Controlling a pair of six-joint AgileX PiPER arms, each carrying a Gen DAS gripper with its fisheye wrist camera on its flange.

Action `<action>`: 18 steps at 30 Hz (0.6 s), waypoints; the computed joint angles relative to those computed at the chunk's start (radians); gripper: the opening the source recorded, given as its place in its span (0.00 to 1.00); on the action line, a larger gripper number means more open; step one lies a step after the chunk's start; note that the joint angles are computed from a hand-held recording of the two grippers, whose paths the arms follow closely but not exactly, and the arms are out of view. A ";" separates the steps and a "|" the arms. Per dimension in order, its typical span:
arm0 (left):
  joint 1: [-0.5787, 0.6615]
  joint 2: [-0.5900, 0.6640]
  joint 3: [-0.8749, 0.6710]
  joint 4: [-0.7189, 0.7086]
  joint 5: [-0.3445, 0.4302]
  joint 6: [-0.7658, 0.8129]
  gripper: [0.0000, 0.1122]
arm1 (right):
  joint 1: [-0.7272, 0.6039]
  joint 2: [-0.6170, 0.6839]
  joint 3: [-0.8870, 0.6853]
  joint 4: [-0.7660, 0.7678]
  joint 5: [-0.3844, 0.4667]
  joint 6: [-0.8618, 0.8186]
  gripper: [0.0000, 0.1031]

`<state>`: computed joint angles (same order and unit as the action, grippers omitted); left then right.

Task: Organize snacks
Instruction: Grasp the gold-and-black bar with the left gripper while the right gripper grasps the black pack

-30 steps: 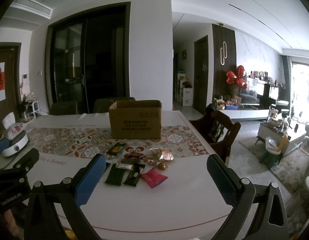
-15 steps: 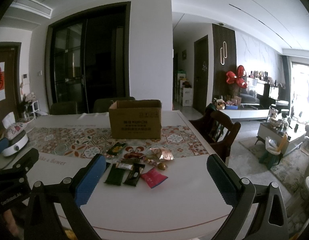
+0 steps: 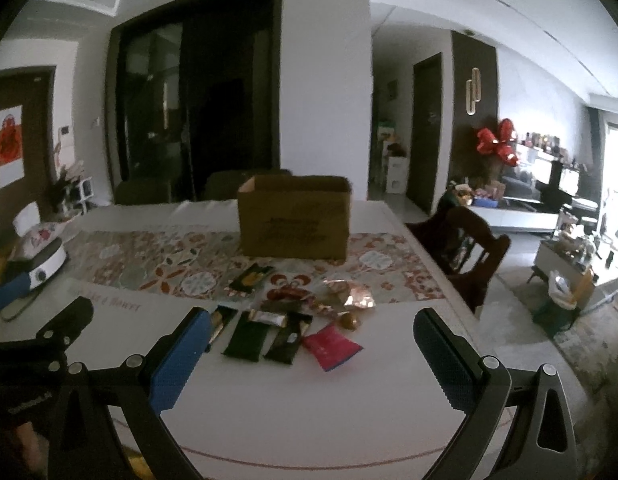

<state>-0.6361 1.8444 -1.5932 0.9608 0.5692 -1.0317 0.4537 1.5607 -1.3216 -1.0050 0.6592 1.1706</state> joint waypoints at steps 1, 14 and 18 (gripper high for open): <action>0.009 0.017 -0.023 -0.035 -0.001 0.037 0.92 | -0.005 0.021 -0.020 0.018 -0.007 -0.022 0.99; 0.098 0.267 -0.366 -0.446 0.064 0.484 0.82 | -0.104 0.294 -0.313 0.365 -0.022 -0.371 0.92; 0.115 0.353 -0.487 -0.545 0.110 0.594 0.77 | -0.128 0.375 -0.403 0.464 0.000 -0.452 0.86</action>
<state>-0.5209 2.1972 -2.0806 0.4161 0.6792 -0.4377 0.3259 1.9360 -1.7248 -0.5413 0.6594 0.7182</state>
